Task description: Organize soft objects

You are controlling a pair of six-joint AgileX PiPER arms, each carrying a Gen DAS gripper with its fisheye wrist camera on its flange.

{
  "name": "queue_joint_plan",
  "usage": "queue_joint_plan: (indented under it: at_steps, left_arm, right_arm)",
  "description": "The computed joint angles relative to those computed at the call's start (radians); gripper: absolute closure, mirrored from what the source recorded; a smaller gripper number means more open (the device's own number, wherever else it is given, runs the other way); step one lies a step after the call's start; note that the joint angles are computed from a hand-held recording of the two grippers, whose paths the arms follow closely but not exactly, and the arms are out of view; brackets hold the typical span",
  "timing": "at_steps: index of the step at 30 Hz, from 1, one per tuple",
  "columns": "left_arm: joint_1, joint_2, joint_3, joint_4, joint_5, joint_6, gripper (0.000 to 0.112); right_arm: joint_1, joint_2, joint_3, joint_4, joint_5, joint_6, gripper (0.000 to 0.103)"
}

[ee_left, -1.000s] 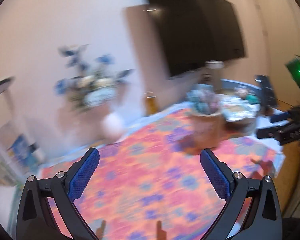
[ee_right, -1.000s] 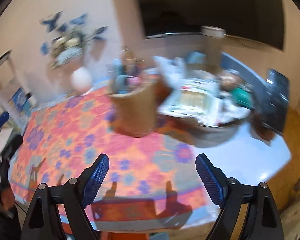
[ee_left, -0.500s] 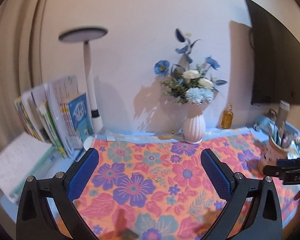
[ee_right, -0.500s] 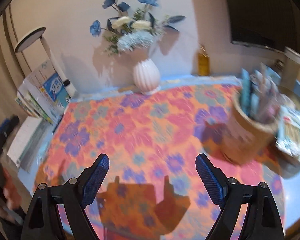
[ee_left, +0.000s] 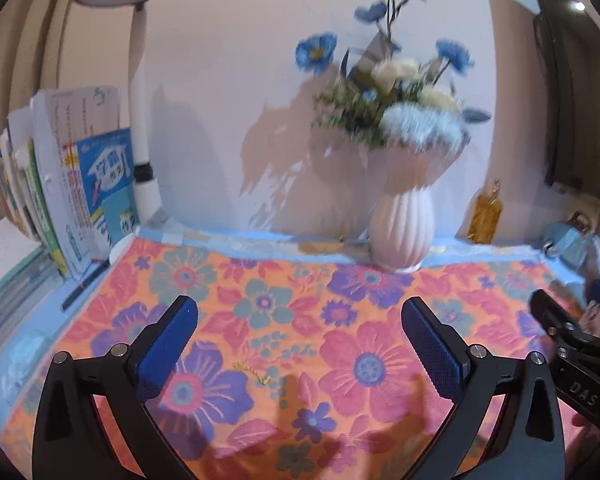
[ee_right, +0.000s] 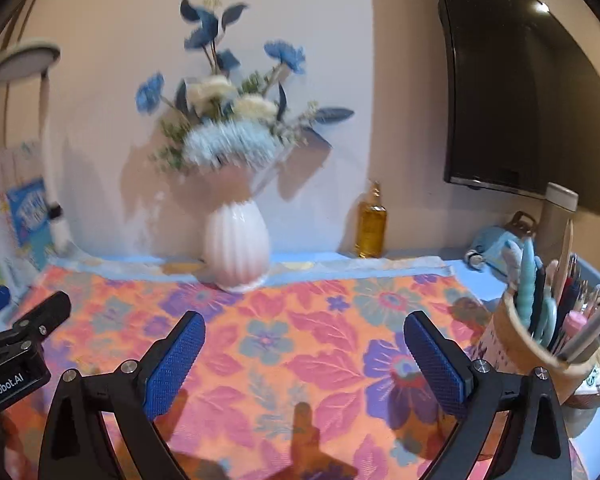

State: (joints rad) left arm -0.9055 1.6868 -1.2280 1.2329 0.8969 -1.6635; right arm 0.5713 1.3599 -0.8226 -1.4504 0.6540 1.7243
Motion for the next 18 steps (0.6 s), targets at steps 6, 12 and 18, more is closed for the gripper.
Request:
queue_joint_plan:
  at_steps: [6, 12, 18]
  left_arm:
    - [0.083, 0.008, 0.009, -0.119, -0.109, 0.025, 0.010]
    - [0.099, -0.014, 0.044, -0.124, -0.181, 0.018, 0.010]
    - [0.118, 0.002, 0.025, -0.196, -0.224, 0.117, 0.010]
  right_arm:
    - [-0.065, 0.022, 0.004, 0.065, -0.105, -0.056, 0.000]
    - [-0.051, 0.066, -0.021, 0.137, -0.083, -0.146, 0.000]
    - [-0.092, 0.071, -0.021, 0.177, -0.115, -0.158, 0.000]
